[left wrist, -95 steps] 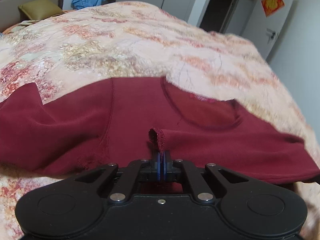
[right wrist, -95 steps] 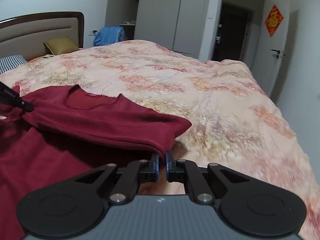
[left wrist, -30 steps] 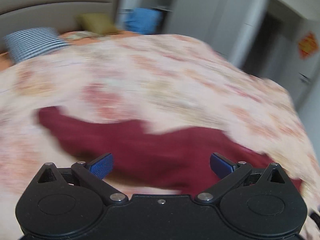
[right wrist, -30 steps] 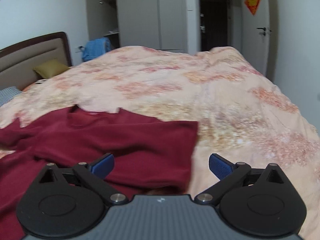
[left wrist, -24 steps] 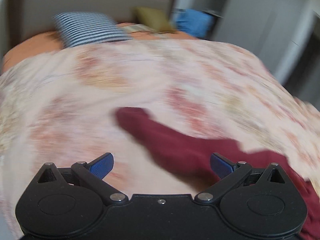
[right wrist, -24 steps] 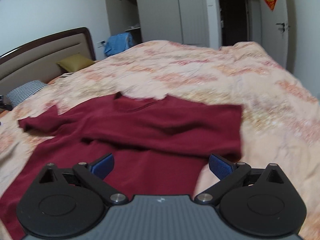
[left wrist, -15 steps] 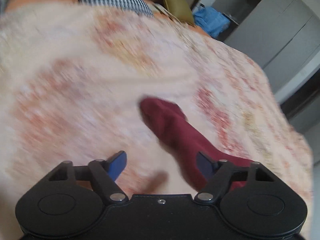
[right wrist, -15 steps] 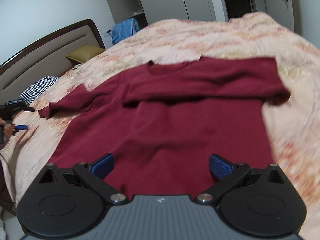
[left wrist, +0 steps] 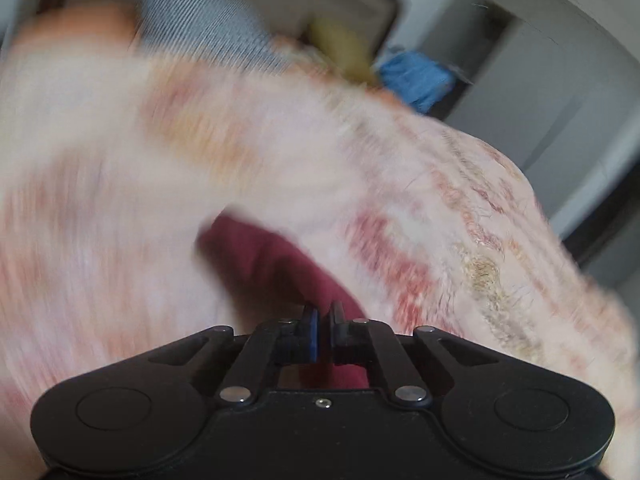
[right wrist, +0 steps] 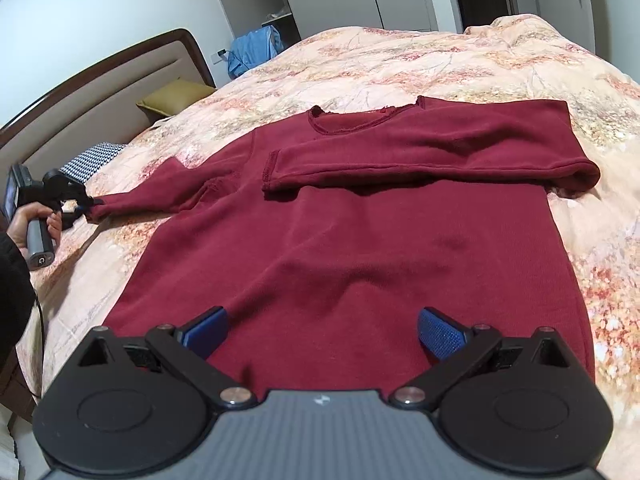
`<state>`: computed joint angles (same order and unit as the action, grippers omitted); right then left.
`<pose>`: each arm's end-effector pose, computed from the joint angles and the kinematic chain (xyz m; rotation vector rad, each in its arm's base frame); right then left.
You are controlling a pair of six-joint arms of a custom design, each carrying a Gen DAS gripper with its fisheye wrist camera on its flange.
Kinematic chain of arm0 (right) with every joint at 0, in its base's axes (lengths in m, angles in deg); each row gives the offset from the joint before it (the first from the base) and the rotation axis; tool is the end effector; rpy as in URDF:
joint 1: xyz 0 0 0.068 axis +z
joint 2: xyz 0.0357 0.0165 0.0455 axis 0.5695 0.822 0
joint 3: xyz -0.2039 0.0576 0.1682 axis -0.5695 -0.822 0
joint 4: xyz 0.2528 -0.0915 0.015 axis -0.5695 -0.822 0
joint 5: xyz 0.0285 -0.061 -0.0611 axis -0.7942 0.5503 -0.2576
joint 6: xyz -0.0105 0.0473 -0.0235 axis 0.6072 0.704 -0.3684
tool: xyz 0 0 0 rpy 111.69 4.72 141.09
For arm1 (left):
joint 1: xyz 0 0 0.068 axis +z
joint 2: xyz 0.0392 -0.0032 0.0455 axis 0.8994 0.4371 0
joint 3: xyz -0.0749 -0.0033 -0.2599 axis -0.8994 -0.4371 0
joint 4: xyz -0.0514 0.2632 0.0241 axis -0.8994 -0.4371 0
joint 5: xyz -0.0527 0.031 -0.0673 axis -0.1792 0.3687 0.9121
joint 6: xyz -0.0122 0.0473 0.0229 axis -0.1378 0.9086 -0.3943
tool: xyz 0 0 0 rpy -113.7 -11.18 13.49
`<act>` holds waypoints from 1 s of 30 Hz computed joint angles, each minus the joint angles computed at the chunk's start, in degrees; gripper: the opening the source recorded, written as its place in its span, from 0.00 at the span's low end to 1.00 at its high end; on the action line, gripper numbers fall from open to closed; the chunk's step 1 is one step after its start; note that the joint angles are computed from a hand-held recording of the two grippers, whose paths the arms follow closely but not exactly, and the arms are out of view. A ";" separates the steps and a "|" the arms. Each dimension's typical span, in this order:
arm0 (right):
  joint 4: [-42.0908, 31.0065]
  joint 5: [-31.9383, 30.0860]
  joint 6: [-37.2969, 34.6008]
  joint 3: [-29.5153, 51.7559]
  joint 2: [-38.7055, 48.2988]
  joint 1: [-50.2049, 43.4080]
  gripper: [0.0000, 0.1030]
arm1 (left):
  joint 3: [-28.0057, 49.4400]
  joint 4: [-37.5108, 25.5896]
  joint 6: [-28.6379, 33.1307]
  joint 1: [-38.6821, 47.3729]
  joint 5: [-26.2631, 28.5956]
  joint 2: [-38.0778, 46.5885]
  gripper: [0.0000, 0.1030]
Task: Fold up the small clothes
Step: 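Grasp the cuff of the other sleeve with the left gripper, then fold the held sleeve across the sweater body with the left gripper, release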
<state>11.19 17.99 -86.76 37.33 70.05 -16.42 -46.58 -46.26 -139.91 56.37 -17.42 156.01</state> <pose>0.2252 -0.2363 0.1350 -0.4390 2.3055 0.6058 0.2459 -0.0136 0.1683 -1.1268 1.8896 0.0817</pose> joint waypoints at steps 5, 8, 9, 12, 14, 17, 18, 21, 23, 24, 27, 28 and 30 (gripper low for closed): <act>-0.24 0.10 1.07 1.12 1.71 0.45 1.00 | 20.06 -18.97 22.97 -7.23 -13.97 8.31 0.05; 0.06 0.13 0.70 1.21 2.41 0.47 1.00 | 27.47 -27.79 26.83 -9.18 -16.50 14.85 0.05; 0.09 0.09 0.56 1.25 2.59 0.50 1.00 | 28.08 -28.59 26.01 -9.20 -15.80 16.36 0.05; -0.83 -0.01 0.15 2.08 3.26 0.58 1.00 | 26.84 -29.30 21.34 -9.19 -14.16 19.21 0.07; -1.51 0.02 -0.49 2.80 3.88 0.66 1.00 | 25.19 -28.65 21.34 -10.73 -16.41 21.71 0.07; -1.07 0.00 -0.51 2.86 4.33 1.00 1.00 | 23.78 -24.04 27.07 -14.35 -18.84 25.18 0.07; -0.64 -0.06 -0.16 2.74 4.38 1.07 1.00 | 23.24 -21.41 29.95 -15.44 -18.34 25.67 0.07; 0.03 -0.31 0.45 1.87 4.03 0.93 1.00 | 20.64 -12.73 37.30 -17.49 -12.42 24.62 0.19; 0.01 -0.31 0.00 1.61 3.84 0.80 1.00 | 16.66 -6.07 38.38 -18.40 -8.20 21.95 0.37; -0.20 -0.25 -0.51 1.66 3.89 0.68 1.00 | 14.55 -3.46 37.91 -19.01 -7.21 20.54 0.43; -0.65 -0.21 -1.03 2.07 4.12 0.73 1.00 | 7.11 2.87 34.26 -21.75 -7.54 15.06 0.69; -0.64 -0.23 -0.74 2.15 4.12 0.86 1.00 | 4.51 4.05 32.77 -22.76 -7.62 12.69 0.75; -0.35 -0.32 -0.37 2.06 4.07 0.99 1.00 | -0.59 6.24 30.08 -23.89 -7.09 8.20 0.76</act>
<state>10.85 17.67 -87.13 39.39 74.12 -15.43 -47.17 -40.02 -109.83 32.48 -24.51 164.21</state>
